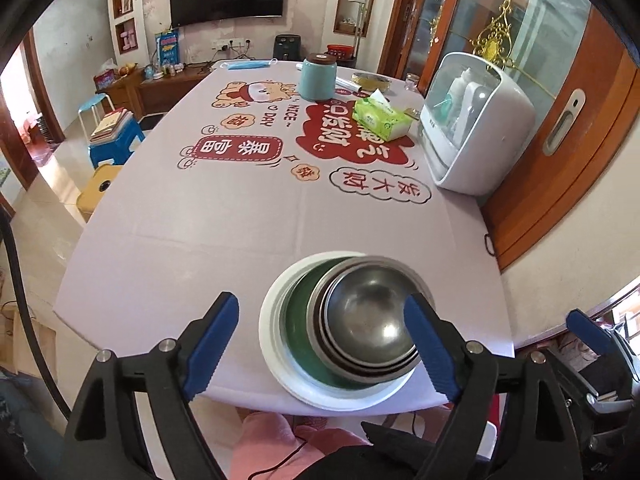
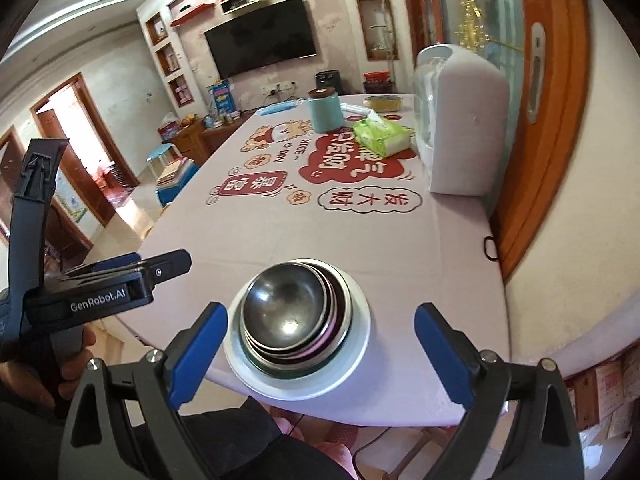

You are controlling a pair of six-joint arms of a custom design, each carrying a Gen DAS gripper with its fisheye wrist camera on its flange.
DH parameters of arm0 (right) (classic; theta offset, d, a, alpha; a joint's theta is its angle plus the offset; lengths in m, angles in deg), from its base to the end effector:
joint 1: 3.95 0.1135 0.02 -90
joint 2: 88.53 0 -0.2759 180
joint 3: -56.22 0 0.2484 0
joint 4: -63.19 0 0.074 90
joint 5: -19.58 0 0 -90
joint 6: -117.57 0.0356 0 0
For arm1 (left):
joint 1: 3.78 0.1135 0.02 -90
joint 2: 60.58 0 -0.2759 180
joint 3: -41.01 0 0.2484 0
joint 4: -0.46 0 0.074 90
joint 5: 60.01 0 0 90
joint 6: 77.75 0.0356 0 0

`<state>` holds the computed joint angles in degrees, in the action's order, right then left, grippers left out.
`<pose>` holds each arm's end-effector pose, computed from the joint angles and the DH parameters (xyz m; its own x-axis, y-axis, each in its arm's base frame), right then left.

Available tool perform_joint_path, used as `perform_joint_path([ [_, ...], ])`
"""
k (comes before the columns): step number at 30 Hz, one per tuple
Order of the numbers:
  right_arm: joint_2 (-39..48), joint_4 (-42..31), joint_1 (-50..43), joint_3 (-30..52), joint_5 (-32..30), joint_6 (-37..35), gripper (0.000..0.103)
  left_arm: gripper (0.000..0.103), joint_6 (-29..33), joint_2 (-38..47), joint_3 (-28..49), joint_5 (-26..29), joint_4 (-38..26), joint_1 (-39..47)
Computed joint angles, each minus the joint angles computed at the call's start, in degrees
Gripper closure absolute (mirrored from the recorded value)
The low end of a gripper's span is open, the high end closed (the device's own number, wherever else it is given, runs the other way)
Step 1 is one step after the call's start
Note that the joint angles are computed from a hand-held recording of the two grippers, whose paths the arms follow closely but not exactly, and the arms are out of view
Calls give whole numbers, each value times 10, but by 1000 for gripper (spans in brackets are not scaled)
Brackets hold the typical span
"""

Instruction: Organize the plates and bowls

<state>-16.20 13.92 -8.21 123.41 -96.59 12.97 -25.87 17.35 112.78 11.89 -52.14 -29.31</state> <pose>0.2458 -0.0026 0.2680 -0.7371 -0.1720 -0.6536 -0.3876 0.8998 0.2004 0.2441 -0.1043 0.2644 -0.7701 -0.2824 -0.5720 -0.2684 0.9569 -0.1112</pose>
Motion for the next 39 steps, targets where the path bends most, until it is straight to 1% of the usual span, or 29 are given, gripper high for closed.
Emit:
perform_joint_path([
  [1, -7, -7, -4, -3, -2, 0, 6, 15, -3, -1, -1, -2, -2, -4],
  [3, -14, -7, -8, -12, 4, 7, 5, 14, -13, -4, -7, -20, -8, -19],
  [5, -13, -9, -7, -17, 10, 15, 2, 10, -17, -6, -12, -41, -13, -35],
  [7, -14, -8, -3, -24, 15, 20, 1, 3, -26, -6, -14, -60, -22, -49],
  [10, -26, -4, 5, -33, 24, 22, 0, 1, -45, -14, -19, -79, -36, -61],
  [19, -37, 18, 23, -46, 31, 39, 0, 1, -61, -12, -15, -115, -64, -78],
  [25, -20, 22, 37, -41, 41, 54, 0, 1, -66, -16, -16, -132, -70, -75],
  [39, -9, 32, 60, -36, 58, 59, 0, 1, -61, -16, -16, -133, -66, -70],
])
